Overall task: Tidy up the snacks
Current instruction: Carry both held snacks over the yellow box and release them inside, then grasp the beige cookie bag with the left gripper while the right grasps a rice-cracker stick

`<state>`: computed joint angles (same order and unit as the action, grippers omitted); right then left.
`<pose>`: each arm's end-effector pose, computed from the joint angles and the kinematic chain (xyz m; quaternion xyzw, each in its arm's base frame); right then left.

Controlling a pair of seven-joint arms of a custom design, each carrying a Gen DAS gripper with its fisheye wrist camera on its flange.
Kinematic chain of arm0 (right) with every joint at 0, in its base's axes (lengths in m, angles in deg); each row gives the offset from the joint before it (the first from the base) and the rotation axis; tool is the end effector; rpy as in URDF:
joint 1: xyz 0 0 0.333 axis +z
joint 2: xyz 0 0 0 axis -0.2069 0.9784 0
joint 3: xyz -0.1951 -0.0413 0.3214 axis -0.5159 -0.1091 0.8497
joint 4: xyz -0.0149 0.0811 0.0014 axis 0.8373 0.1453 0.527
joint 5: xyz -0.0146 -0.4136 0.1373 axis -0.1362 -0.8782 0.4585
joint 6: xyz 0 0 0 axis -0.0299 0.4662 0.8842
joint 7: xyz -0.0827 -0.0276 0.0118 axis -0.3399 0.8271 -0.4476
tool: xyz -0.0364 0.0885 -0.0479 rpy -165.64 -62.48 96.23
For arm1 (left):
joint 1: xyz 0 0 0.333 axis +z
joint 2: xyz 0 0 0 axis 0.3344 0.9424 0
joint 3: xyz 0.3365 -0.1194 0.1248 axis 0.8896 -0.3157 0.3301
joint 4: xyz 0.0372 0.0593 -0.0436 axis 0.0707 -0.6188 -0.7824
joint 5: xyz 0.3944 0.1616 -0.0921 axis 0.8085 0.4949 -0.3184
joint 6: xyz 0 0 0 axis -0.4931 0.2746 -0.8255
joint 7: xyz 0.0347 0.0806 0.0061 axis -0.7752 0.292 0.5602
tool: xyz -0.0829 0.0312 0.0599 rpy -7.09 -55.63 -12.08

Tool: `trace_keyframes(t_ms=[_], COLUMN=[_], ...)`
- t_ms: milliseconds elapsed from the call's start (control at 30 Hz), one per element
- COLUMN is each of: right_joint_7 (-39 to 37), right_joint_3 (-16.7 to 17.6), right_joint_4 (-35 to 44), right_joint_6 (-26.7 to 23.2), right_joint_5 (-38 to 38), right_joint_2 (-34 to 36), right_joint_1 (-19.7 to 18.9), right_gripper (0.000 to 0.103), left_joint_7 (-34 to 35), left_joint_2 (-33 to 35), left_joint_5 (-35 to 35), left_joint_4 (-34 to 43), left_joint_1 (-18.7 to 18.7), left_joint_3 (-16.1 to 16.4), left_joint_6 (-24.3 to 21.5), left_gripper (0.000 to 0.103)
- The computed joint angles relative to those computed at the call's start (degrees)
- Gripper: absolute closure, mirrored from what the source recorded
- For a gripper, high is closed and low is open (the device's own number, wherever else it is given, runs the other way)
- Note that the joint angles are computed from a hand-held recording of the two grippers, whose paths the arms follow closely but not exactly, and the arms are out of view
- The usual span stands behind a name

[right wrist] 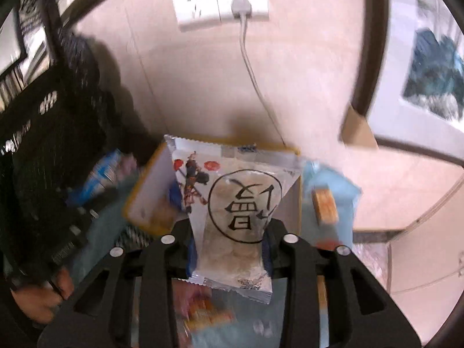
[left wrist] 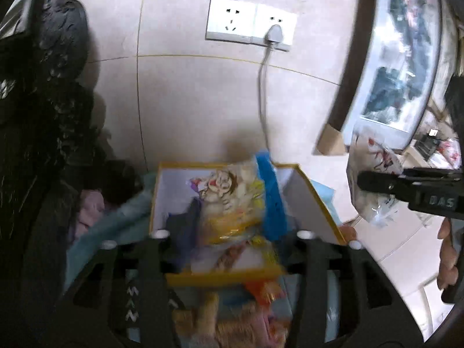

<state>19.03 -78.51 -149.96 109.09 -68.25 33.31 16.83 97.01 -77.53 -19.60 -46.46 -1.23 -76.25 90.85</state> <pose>0.5210 0.4099 0.7311 -0.7855 0.5030 -0.1670 0.3195 0.4534 -0.4088 0.6708 -0.6684 0.5958 -0.3526 0.2719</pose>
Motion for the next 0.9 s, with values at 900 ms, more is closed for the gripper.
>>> trace_keyframes(t_ms=[900], right_joint_7=[11.0], right_joint_3=[4.8], right_joint_4=[-30.1], right_joint_6=[-6.8], right_joint_5=[11.7], right_joint_2=[-9.2], right_joint_1=[1.0], right_gripper=[0.028], left_joint_7=[-0.1], left_joint_2=[-4.5], left_joint_5=[-11.7], left_joint_4=[-22.0], left_joint_1=[-8.6], left_joint_3=[-7.1], left_joint_6=[-4.1], left_gripper=[0.002])
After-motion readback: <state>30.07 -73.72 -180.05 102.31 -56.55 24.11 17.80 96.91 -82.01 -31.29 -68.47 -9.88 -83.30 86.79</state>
